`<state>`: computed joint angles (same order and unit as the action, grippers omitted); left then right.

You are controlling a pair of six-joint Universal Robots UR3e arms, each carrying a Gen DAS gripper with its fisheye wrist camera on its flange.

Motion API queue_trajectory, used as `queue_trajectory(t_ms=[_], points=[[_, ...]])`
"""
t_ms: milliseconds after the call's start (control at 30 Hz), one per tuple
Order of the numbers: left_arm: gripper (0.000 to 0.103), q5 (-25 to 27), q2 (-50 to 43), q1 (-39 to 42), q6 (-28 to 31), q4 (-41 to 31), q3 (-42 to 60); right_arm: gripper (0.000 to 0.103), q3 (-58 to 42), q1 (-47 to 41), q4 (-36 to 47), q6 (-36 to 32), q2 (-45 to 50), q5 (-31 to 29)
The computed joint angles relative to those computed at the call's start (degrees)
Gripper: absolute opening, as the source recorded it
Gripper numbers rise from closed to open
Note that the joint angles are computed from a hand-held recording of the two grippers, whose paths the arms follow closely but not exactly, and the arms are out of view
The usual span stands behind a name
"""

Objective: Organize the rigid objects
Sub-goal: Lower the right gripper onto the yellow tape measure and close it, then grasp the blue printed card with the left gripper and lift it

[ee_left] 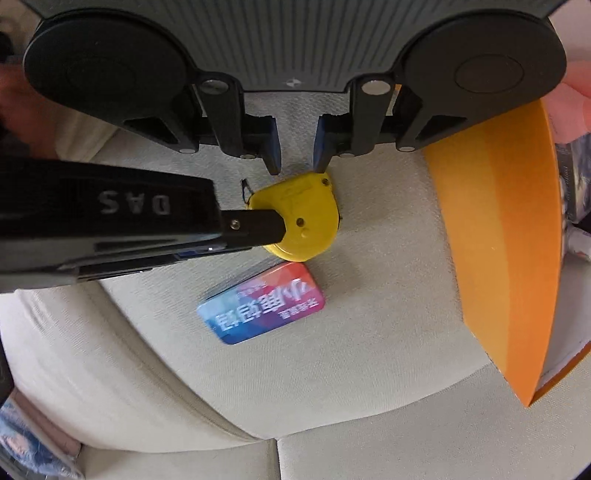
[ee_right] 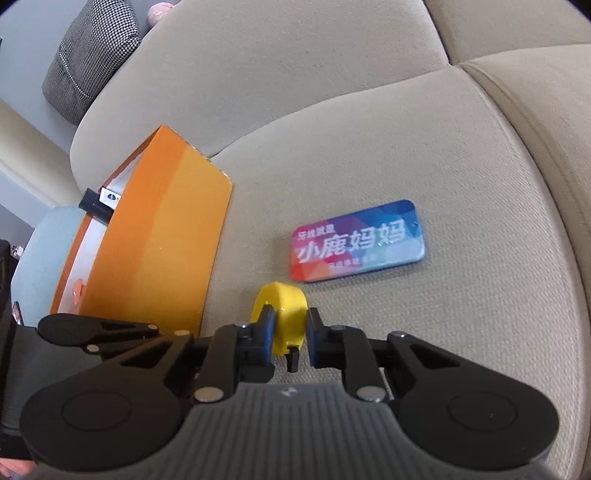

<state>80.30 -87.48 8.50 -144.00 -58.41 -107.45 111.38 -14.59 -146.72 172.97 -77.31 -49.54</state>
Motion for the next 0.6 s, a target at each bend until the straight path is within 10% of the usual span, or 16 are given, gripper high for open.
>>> queue_trajectory(t_ms=[200,600], points=[[0.019,-0.14,-1.57,-0.38,-0.65,0.24,0.35,0.01,-3.08,-0.48,6.67,-0.44,3.14,3.77],[0.02,2.22,0.82,-1.15,-0.4,-1.19,0.39,0.047,-10.1,6.01,4.99,3.55,8.2,-2.8]])
